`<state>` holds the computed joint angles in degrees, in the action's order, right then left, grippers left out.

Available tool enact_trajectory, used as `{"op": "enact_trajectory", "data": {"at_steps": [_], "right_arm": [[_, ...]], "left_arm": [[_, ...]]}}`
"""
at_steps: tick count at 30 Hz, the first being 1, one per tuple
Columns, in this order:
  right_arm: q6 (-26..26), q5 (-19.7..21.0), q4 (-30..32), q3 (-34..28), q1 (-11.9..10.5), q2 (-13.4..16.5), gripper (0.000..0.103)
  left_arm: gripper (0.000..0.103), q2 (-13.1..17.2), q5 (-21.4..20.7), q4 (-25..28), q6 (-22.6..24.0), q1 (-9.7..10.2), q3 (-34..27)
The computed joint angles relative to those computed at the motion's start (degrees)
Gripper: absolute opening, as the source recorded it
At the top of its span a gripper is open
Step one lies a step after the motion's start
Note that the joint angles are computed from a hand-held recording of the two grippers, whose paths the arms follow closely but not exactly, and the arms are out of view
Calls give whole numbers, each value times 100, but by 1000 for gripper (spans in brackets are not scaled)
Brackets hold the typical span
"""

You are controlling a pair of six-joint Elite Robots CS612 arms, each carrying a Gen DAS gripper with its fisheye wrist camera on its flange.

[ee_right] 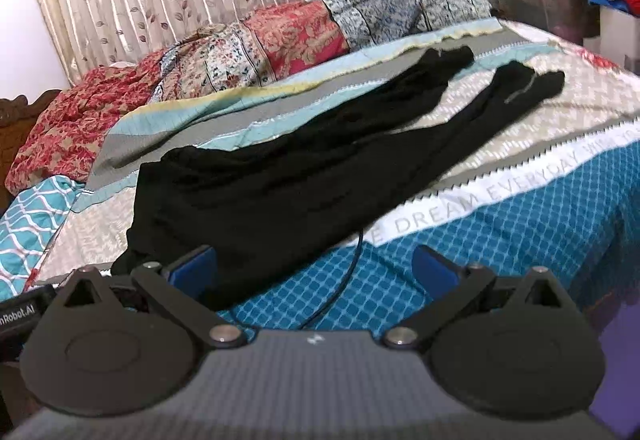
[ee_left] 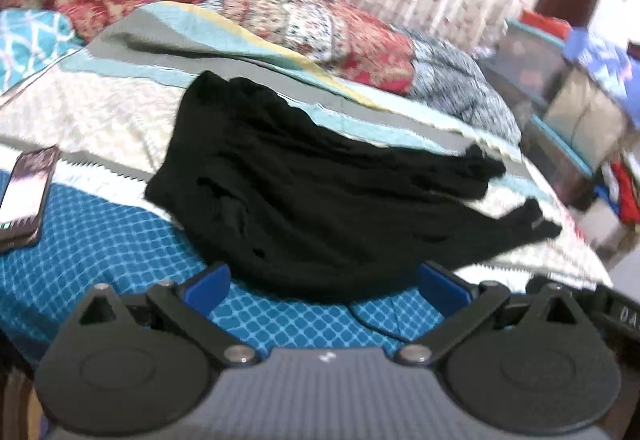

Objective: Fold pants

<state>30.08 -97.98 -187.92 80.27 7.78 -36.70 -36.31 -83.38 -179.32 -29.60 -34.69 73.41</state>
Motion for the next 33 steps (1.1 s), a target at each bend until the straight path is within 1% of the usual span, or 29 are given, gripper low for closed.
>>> {"op": "enact_trajectory", "data": {"at_steps": [2, 4, 5, 8, 11, 14, 17, 19, 21, 24, 26, 27, 28, 29, 30, 32, 33], "right_arm": [[-54, -40, -54, 3, 33, -2, 103], [-96, -14, -40, -9, 54, 1, 103], [-80, 80, 15, 1, 50, -10, 103], [-47, 497, 209, 11, 11, -42, 103], [-163, 734, 268, -19, 4, -38, 103], [-204, 1066, 441, -81, -23, -22, 103], [-195, 1188, 480, -95, -24, -17, 103], [-247, 1268, 471, -111, -23, -12, 103], [-327, 1355, 423, -121, -24, -7, 103], [-415, 1265, 469, -173, -9, 12, 103], [-283, 1131, 509, -181, -14, 21, 103], [-283, 1131, 509, -181, -14, 21, 103], [-176, 1043, 523, -173, -16, 18, 103], [59, 802, 523, -140, -14, 6, 103], [179, 679, 532, -123, -15, -1, 103], [328, 544, 604, -101, -15, -16, 103], [353, 532, 630, -94, -16, -22, 103]], "left_arm": [[103, -4, 55, -261, -68, 12, 79], [103, -4, 17, -408, 25, 23, 111], [103, -4, -68, -436, 153, 34, 110], [103, 6, -482, -420, 735, 75, 68], [103, 19, -678, -579, 1086, 76, 91], [103, 41, -759, -725, 1071, 83, 109], [103, 48, -820, -783, 910, 107, 137], [103, 28, -821, -705, 789, 117, 159], [103, 9, -794, -783, 671, 127, 208], [103, -6, -710, -1064, 657, 119, 296], [103, -30, -512, -1070, 736, 87, 326], [103, -42, -402, -1035, 753, 69, 333], [103, -52, -324, -993, 743, 59, 339], [103, -62, -271, -951, 719, 52, 344], [103, -60, -256, -943, 694, 53, 336], [103, -48, -350, -917, 673, 74, 306], [103, -55, -353, -816, 663, 79, 292]]}}
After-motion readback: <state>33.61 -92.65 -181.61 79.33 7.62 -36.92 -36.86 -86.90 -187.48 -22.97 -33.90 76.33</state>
